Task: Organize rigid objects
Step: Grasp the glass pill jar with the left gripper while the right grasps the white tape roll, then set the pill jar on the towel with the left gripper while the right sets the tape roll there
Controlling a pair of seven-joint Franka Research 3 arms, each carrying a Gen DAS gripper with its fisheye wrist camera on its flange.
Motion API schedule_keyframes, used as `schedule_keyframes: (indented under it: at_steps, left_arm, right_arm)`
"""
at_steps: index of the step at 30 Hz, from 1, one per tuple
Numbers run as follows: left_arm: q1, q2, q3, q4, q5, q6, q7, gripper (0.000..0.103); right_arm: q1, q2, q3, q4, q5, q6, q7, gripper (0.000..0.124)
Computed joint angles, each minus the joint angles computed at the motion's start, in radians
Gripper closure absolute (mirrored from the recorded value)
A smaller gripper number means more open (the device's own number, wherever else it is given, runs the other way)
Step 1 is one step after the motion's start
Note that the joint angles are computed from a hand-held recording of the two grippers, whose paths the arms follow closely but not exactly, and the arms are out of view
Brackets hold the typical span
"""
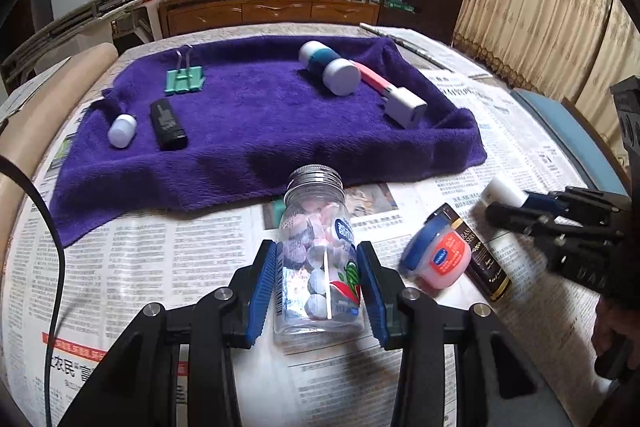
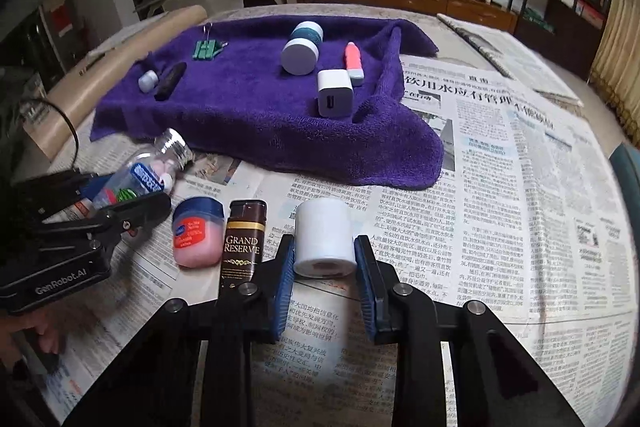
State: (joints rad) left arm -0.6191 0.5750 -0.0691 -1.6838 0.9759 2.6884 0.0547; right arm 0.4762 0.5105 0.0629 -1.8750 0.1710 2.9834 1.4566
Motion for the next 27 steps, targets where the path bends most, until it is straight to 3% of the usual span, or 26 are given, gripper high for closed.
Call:
schedule_keyframes:
  at_steps: [5, 11, 13, 21, 27]
  left_arm:
    - [0.009, -0.044, 0.010, -0.052, 0.026, 0.034, -0.054, 0.064]
    - [0.032, -0.101, -0.003, -0.091, 0.052, 0.022, -0.067, 0.064]
    - [0.050, -0.117, -0.010, -0.097, 0.051, 0.020, -0.057, 0.064]
    - [0.118, -0.124, -0.021, -0.067, 0.020, 0.036, 0.031, 0.064]
    - [0.161, -0.060, -0.020, 0.024, -0.067, 0.062, 0.143, 0.064]
  right_arm:
    - [-0.032, -0.027, 0.026, -0.012, 0.033, 0.014, -0.006, 0.095]
    - [-0.058, -0.061, 0.059, -0.032, 0.076, 0.042, -0.032, 0.095]
    - [-0.097, -0.059, 0.105, -0.017, 0.115, 0.032, -0.064, 0.095]
    - [-0.082, 0.015, 0.123, 0.156, 0.152, -0.039, -0.113, 0.095]
    - [-0.029, 0.143, 0.072, 0.386, 0.112, -0.155, -0.075, 0.095]
